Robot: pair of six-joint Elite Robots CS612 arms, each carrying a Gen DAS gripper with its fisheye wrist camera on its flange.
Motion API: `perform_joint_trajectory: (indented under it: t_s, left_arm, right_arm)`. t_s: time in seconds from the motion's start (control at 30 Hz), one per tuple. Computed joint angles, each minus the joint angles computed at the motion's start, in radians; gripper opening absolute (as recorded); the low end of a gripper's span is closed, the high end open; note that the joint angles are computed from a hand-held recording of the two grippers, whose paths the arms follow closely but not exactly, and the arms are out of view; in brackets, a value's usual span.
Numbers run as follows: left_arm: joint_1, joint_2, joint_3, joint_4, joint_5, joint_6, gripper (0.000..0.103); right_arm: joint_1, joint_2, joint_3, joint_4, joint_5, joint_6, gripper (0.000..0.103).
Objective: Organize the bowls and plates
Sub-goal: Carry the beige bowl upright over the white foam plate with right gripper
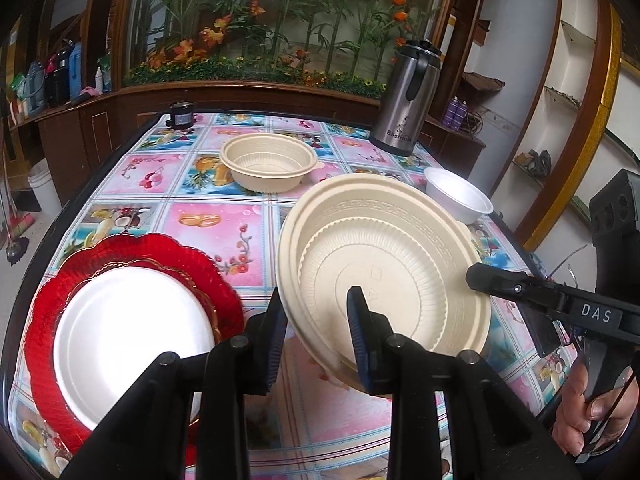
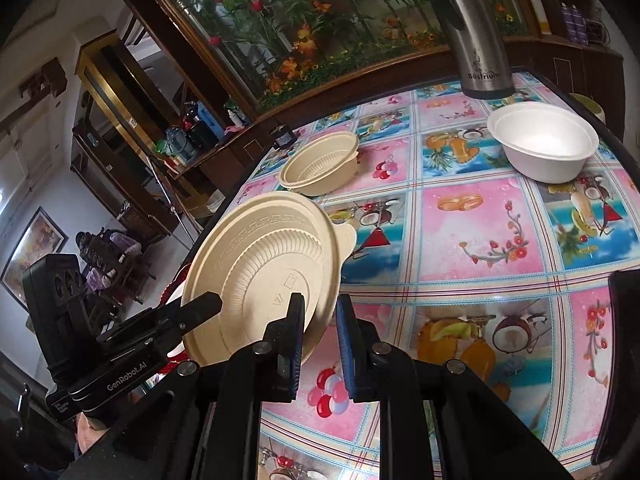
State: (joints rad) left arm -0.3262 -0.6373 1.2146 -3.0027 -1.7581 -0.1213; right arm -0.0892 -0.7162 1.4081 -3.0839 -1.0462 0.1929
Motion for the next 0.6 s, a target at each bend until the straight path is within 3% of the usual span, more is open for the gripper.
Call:
perform_joint_trajectory:
  t_s: [0.33, 0.6]
  left_arm:
    - [0.020, -0.015, 0.029, -0.046, 0.029, -0.037, 0.028]
    - [0.043, -0.043, 0.080, -0.106, 0.084, -0.075, 0.028]
  right_arm:
    - [0.034, 0.010, -0.047, 0.043, -0.033, -0.073, 0.018]
    - [0.065, 0.028, -0.102, 0.088, -0.012, -0.133, 0.018]
